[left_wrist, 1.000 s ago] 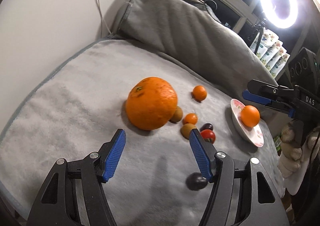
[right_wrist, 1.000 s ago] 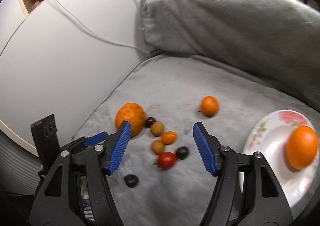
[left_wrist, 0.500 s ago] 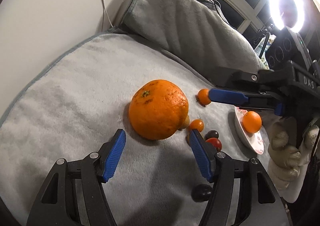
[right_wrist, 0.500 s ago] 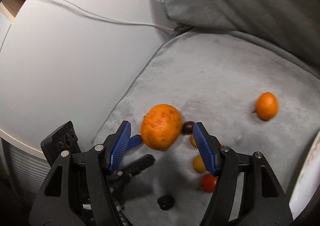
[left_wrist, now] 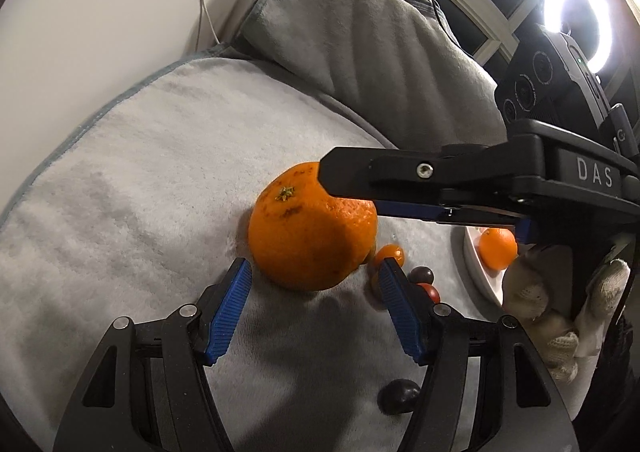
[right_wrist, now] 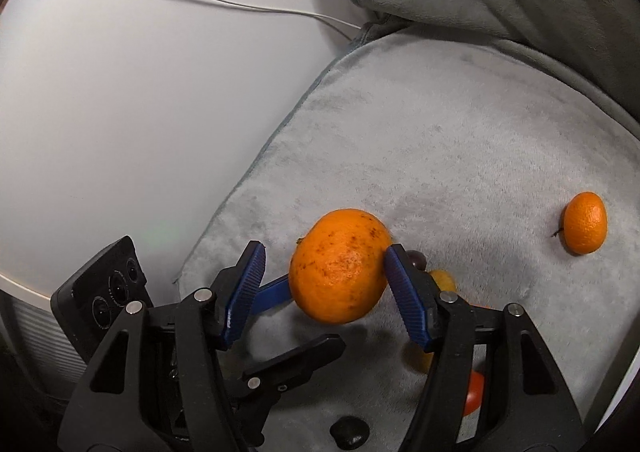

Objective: Organize fruits
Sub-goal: 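Move the right gripper to the bumpy orange and close on it, then lift the bumpy orange with the right gripper and carry it to the plate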

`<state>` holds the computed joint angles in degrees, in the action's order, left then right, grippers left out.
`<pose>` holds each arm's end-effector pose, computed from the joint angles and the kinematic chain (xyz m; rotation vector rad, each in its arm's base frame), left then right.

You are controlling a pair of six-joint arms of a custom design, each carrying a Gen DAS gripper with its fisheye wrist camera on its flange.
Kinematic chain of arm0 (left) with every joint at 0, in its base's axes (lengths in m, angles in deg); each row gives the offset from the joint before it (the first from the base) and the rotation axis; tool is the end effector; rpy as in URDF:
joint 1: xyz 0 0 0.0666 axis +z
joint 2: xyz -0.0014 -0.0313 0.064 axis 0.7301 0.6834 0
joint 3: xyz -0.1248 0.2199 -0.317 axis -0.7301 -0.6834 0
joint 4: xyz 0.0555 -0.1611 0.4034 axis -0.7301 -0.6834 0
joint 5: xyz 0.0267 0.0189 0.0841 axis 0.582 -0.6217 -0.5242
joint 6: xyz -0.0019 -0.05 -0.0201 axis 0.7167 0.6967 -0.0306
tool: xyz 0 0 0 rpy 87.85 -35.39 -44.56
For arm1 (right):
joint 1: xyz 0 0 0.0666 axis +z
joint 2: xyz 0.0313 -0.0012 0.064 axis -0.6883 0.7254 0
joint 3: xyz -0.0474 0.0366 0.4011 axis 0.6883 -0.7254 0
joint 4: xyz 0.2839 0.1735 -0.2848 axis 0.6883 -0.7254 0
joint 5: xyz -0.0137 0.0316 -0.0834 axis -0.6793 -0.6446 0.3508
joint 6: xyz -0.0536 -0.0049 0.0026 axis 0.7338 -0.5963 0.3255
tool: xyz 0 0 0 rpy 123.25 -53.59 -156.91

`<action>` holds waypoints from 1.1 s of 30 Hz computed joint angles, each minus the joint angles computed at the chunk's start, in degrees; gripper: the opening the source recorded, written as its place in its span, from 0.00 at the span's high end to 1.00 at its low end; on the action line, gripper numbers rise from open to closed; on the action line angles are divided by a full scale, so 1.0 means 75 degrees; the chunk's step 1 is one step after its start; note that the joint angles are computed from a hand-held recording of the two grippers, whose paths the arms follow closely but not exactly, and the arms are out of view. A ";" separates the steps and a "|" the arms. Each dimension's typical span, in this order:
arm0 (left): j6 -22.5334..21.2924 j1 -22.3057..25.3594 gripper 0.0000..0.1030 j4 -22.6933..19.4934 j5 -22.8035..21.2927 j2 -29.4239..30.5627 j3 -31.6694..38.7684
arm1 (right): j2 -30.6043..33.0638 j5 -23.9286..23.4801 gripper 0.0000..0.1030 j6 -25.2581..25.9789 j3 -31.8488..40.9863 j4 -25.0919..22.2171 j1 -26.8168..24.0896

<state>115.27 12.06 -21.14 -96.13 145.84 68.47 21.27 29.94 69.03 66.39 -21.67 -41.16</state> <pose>0.4610 -0.3150 0.3969 -0.3493 2.3091 -0.5946 0.5938 0.0465 0.4361 -0.8501 2.6271 0.9447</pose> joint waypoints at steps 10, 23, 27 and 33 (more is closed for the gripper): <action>0.0062 0.0083 0.43 0.0148 0.0227 0.0103 -0.0023 | 0.0137 0.0258 0.46 -0.0059 0.0052 0.0076 0.0031; 0.0042 -0.0038 0.45 0.0135 0.0018 0.0002 -0.0078 | -0.0089 0.0140 0.47 0.0090 -0.0176 0.0212 -0.0059; 0.0064 -0.0082 0.45 0.0136 -0.0007 -0.0035 -0.0088 | -0.0161 0.0099 0.47 0.0149 -0.0240 0.0227 -0.0121; 0.0021 -0.0190 0.45 0.0135 -0.0116 -0.0075 -0.0019 | -0.0337 -0.0020 0.47 0.0253 -0.0363 0.0251 -0.0257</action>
